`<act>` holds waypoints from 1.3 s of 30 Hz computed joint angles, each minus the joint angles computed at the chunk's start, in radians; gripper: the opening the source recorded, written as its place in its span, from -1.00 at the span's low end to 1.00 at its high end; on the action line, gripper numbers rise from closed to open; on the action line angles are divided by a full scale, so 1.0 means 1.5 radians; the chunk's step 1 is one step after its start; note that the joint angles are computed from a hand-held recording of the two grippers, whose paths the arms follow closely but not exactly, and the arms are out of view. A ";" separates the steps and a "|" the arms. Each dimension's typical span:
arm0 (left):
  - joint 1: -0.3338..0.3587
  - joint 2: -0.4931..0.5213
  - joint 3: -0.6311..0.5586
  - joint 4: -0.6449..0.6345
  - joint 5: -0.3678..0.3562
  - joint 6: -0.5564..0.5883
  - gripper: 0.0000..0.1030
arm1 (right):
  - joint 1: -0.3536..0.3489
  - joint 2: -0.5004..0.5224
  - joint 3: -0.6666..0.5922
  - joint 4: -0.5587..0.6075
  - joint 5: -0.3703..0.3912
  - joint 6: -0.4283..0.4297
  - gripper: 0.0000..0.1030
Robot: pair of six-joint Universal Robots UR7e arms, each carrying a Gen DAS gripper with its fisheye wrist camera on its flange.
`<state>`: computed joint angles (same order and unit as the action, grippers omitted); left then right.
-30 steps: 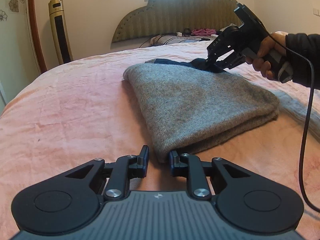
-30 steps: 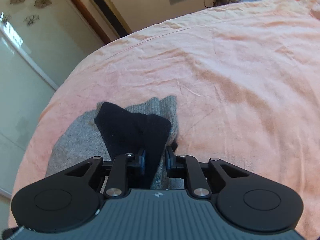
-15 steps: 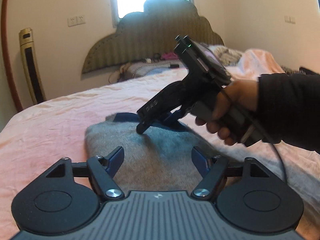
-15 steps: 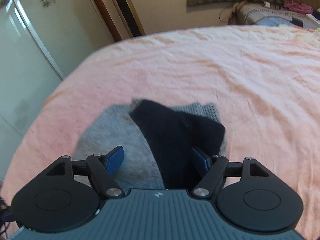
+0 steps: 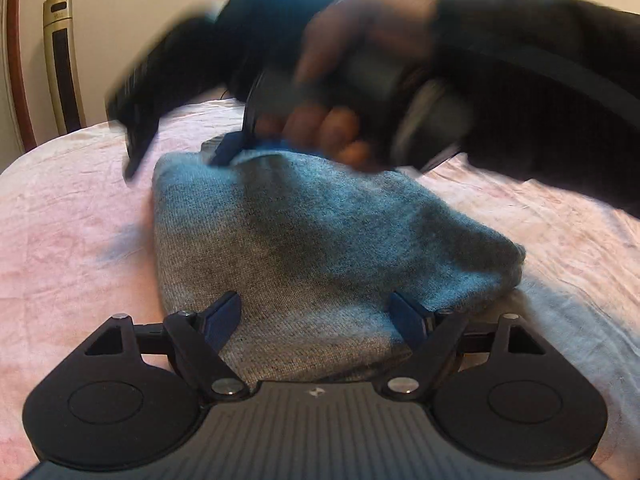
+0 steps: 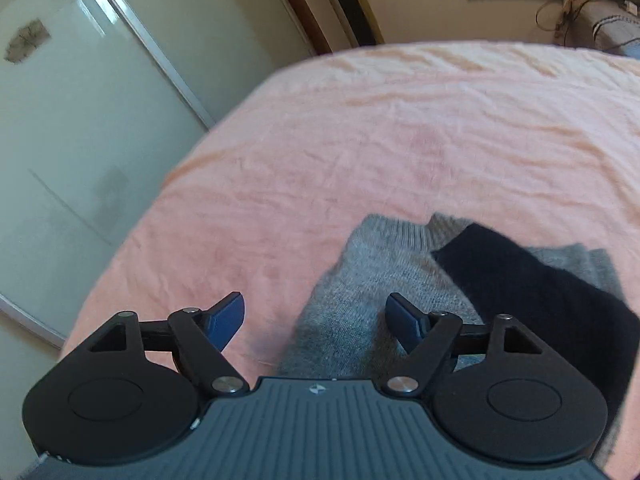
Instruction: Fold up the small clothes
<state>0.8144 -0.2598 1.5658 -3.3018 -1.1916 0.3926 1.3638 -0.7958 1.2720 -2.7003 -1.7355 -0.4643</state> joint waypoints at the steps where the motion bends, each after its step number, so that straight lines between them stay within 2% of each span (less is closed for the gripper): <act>1: 0.000 0.000 0.000 -0.001 0.000 0.000 0.59 | -0.007 0.016 -0.006 -0.038 0.009 -0.025 0.47; 2: 0.000 0.001 0.000 -0.002 0.002 0.001 0.59 | -0.018 0.020 -0.006 -0.061 0.045 -0.022 0.48; 4: 0.001 0.000 0.001 -0.004 -0.001 -0.001 0.59 | -0.029 0.015 -0.018 -0.035 0.081 0.047 0.47; 6: 0.001 0.000 0.003 -0.006 -0.001 -0.001 0.59 | -0.023 0.001 -0.007 -0.035 0.048 0.065 0.18; 7: 0.000 -0.001 0.004 -0.008 0.000 0.000 0.59 | -0.020 -0.019 0.022 -0.053 0.038 0.070 0.17; 11: -0.001 0.000 0.005 -0.011 0.003 0.000 0.60 | -0.043 -0.134 0.197 -0.153 0.121 0.040 0.71; 12: -0.001 0.000 0.005 -0.012 0.004 0.000 0.60 | -0.050 -0.154 0.228 -0.166 0.122 0.035 0.82; 14: -0.003 0.002 0.005 -0.013 0.007 0.001 0.60 | -0.063 -0.166 0.262 -0.186 0.075 0.011 0.82; 15: -0.004 0.002 0.006 -0.014 0.009 0.003 0.60 | -0.076 -0.167 0.282 -0.221 0.081 -0.025 0.79; 16: -0.006 0.003 0.005 -0.014 0.012 0.004 0.60 | -0.089 -0.174 0.306 -0.256 0.114 -0.049 0.78; 17: -0.007 0.005 0.005 -0.015 0.015 0.006 0.60 | -0.093 -0.186 0.322 -0.269 0.121 -0.046 0.74; 19: -0.010 0.005 0.008 -0.020 0.023 0.006 0.60 | -0.080 -0.212 0.347 -0.267 0.091 -0.009 0.75; 20: -0.013 0.005 0.011 -0.026 0.031 0.004 0.60 | -0.078 -0.227 0.365 -0.279 0.091 -0.004 0.76; 24: -0.023 -0.005 0.037 -0.053 0.062 -0.024 0.60 | -0.094 -0.288 0.461 -0.353 0.139 -0.008 0.91; 27: -0.036 -0.028 0.072 -0.071 0.081 -0.055 0.61 | -0.111 -0.322 0.515 -0.363 0.161 -0.018 0.94; 30: -0.038 -0.046 0.093 -0.070 0.083 -0.074 0.62 | -0.125 -0.320 0.531 -0.358 0.160 -0.021 0.95; 32: -0.039 -0.042 0.081 -0.031 0.120 -0.077 0.67 | -0.141 -0.301 0.517 -0.330 0.162 -0.013 0.95; 33: -0.039 -0.041 0.082 -0.021 0.137 -0.087 0.67 | -0.148 -0.300 0.523 -0.347 0.182 -0.037 0.94; 34: -0.038 -0.047 0.090 -0.025 0.141 -0.105 0.67 | -0.146 -0.303 0.524 -0.345 0.176 -0.037 0.92; 35: -0.039 -0.058 0.104 -0.037 0.142 -0.119 0.66 | -0.133 -0.310 0.527 -0.343 0.147 -0.020 0.85; 36: -0.041 -0.065 0.119 -0.059 0.147 -0.121 0.65 | -0.127 -0.322 0.536 -0.348 0.134 -0.009 0.87; 37: -0.046 -0.070 0.134 -0.090 0.159 -0.119 0.64 | -0.125 -0.333 0.550 -0.369 0.129 -0.011 0.91; 39: -0.056 -0.077 0.156 -0.123 0.191 -0.141 0.65 | -0.119 -0.343 0.591 -0.463 0.106 -0.047 1.00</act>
